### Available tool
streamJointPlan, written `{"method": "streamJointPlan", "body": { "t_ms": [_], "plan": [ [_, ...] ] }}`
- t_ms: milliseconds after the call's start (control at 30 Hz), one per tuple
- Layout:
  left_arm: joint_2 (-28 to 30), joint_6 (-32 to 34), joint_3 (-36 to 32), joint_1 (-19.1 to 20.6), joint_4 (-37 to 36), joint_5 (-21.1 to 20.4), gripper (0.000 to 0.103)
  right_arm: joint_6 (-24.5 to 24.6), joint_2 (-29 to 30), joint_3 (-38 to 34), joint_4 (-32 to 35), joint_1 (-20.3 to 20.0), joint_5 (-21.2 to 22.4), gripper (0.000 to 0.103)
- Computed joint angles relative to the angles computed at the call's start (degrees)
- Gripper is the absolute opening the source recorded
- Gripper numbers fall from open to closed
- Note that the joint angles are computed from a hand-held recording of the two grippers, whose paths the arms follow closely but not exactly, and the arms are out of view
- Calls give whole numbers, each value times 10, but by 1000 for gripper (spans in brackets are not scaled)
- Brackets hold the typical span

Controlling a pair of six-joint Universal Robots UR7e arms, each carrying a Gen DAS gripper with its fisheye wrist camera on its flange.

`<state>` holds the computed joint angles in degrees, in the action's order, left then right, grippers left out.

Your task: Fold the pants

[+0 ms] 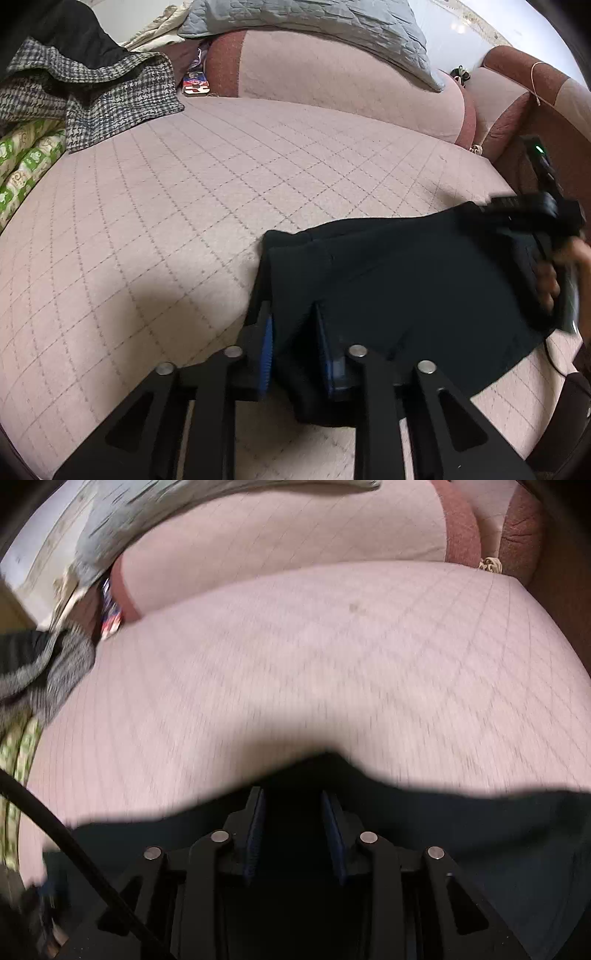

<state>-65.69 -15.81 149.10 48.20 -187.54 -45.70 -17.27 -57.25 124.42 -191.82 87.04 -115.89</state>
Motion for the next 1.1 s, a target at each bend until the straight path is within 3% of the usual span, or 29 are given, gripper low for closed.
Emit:
{"method": "streamJointPlan", "body": {
  "t_ms": [67,133,300,400,467,533,600,633,700,767,833,900,1000,1033,1100],
  "plan": [
    [-14,7,17,0,-30,-20,29,-4,10,-18,-12,13,-21,34],
    [-35,12,37,2,-66,-42,29,-37,19,-15,-90,34,-60,36],
    [-77,5,86,-13,-150,-40,45,-55,-114,96,-123,9,2,39],
    [-92,-3,98,-9,-169,-49,45,-41,-228,169,-71,-68,80,40],
    [-102,-18,98,-9,-153,-52,45,-28,-311,213,-16,-153,137,40],
    [-107,-25,101,-19,-144,-45,45,-24,-372,256,-35,-245,161,35],
    [-114,-35,107,-43,-125,-27,45,13,-446,287,-30,-347,247,21],
    [-117,-40,109,-55,-116,-20,46,28,-468,299,-45,-377,266,26],
    [-116,-44,110,-73,-105,-16,47,37,-495,313,-74,-404,296,26],
    [-104,-46,111,-94,-101,-10,49,38,-507,312,-54,-398,328,26],
    [-87,-49,107,-111,-92,-7,49,20,-477,303,-61,-358,326,27],
    [-72,-57,104,-125,-81,-6,50,20,-393,280,-102,-277,285,28],
    [-53,-66,102,-141,-72,0,51,24,-310,236,-68,-228,283,47],
    [-51,-71,103,-144,-67,6,51,34,-276,216,-67,-206,248,49],
    [-60,-78,107,-142,-59,16,52,27,-196,184,-137,-171,128,44]
  ]
}}
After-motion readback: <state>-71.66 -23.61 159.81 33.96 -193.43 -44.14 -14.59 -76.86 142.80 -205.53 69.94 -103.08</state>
